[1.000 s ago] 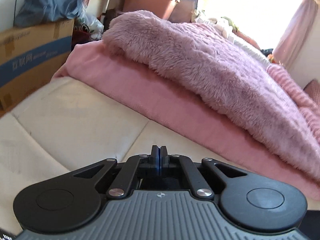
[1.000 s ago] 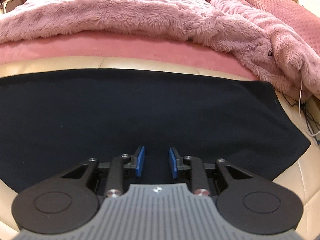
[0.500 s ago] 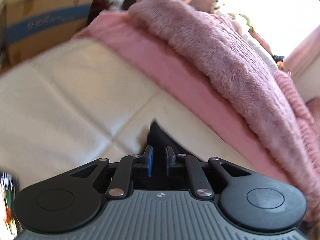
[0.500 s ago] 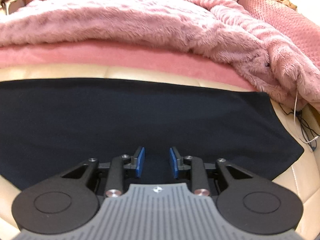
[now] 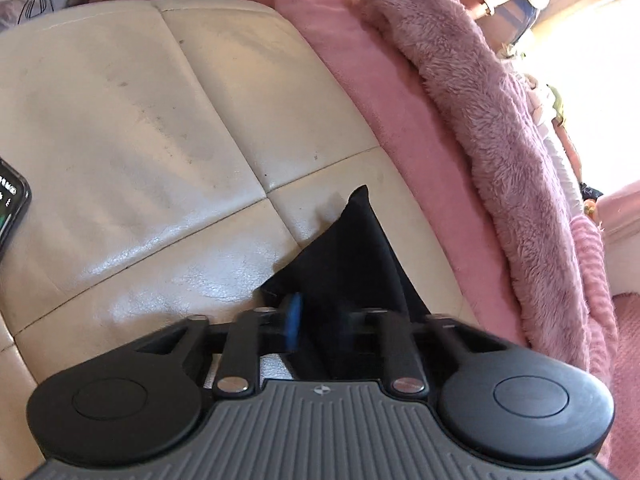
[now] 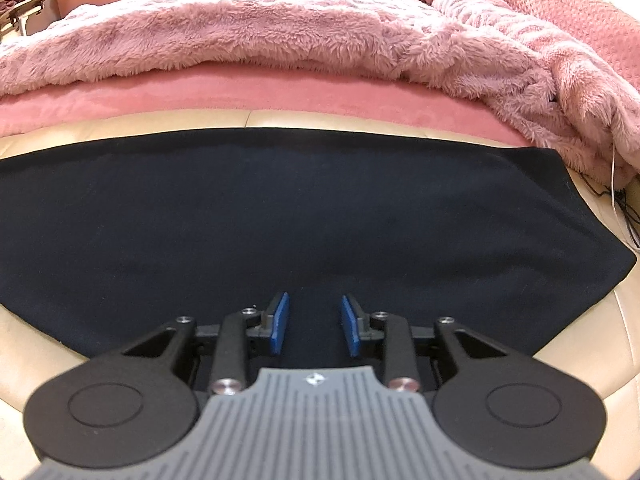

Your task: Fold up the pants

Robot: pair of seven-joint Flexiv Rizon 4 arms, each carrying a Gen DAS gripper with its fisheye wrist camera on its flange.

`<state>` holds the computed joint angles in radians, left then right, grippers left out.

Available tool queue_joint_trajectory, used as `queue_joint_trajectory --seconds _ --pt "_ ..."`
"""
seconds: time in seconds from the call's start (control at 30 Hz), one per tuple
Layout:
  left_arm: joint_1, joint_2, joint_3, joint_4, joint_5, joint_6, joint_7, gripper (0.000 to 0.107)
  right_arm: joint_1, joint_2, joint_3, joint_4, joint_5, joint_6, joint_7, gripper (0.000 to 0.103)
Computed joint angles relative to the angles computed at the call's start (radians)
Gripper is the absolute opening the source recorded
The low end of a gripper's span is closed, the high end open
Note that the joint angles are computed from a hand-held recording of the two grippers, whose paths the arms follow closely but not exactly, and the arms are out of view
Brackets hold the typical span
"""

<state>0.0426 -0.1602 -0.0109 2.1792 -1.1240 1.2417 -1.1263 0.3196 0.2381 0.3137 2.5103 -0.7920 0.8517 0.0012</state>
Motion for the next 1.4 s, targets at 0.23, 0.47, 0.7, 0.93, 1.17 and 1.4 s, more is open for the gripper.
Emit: queue_joint_trajectory --seconds 0.23,0.47,0.7,0.93,1.17,1.4 --pt "0.008 0.031 0.059 -0.011 0.286 -0.012 -0.112 0.0 0.008 -0.016 -0.002 -0.013 0.013 -0.015 -0.03 0.025" --pt "0.051 0.017 0.022 0.005 0.228 0.004 -0.058 0.017 0.011 -0.02 -0.005 -0.017 0.026 -0.02 -0.046 0.025" --pt "0.021 0.085 0.023 0.069 -0.073 -0.06 -0.028 0.051 0.0 -0.001 -0.004 -0.001 0.028 0.012 -0.031 0.026" --pt "-0.073 0.047 -0.007 0.058 -0.228 0.089 0.052 0.047 -0.003 0.007 -0.005 0.002 0.04 0.021 -0.052 0.027" --pt "-0.091 0.026 -0.009 0.069 -0.058 0.221 -0.044 0.003 -0.024 0.024 -0.005 0.032 0.021 0.072 -0.034 0.027" --pt "-0.034 0.056 0.028 0.063 0.066 0.244 -0.061 0.002 0.012 0.008 0.007 0.002 0.094 0.093 -0.101 0.027"
